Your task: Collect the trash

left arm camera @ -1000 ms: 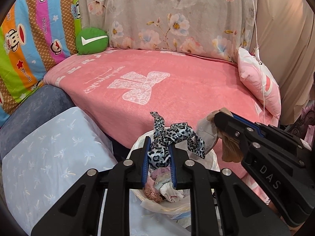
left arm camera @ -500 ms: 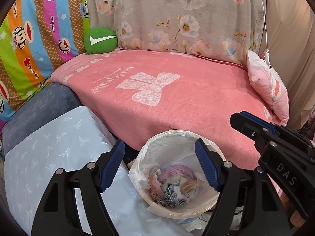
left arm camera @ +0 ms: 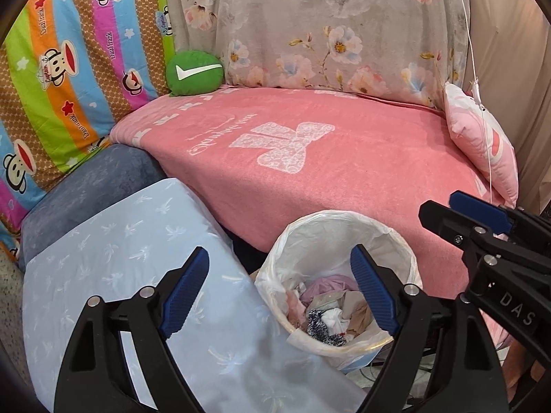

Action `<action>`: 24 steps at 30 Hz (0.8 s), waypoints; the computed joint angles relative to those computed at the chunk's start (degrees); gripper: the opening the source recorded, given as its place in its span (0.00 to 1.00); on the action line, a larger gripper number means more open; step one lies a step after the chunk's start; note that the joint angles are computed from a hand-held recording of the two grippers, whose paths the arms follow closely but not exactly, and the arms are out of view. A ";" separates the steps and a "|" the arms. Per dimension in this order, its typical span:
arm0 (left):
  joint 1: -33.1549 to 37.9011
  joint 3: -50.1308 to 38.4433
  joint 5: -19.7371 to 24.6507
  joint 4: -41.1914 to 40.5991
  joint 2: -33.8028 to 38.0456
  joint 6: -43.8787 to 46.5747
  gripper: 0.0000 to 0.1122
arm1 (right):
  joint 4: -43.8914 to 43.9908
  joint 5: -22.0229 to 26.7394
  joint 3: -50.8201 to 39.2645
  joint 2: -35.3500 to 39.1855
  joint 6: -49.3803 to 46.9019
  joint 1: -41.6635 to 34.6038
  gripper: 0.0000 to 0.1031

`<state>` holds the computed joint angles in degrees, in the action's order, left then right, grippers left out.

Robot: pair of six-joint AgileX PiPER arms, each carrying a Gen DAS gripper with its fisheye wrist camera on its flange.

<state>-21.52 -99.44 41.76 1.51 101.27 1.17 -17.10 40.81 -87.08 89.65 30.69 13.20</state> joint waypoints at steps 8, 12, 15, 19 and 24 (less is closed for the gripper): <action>-0.31 8.52 -2.24 6.39 -5.57 -6.14 0.79 | -6.47 3.72 4.35 -3.65 5.79 4.21 0.55; -0.15 11.87 -2.42 8.82 -7.44 -9.58 0.80 | -9.11 4.87 6.85 -5.02 7.96 6.07 0.58; 1.07 11.89 -1.20 6.35 -7.59 -9.13 0.80 | -9.60 5.14 8.36 -5.70 8.80 6.46 0.59; 1.49 13.07 -0.85 6.69 -8.28 -10.35 0.80 | -7.89 5.45 9.67 -6.31 8.55 6.23 0.62; 1.32 14.80 -0.78 8.37 -9.19 -11.89 0.80 | -9.15 5.95 11.46 -7.14 10.36 7.54 0.66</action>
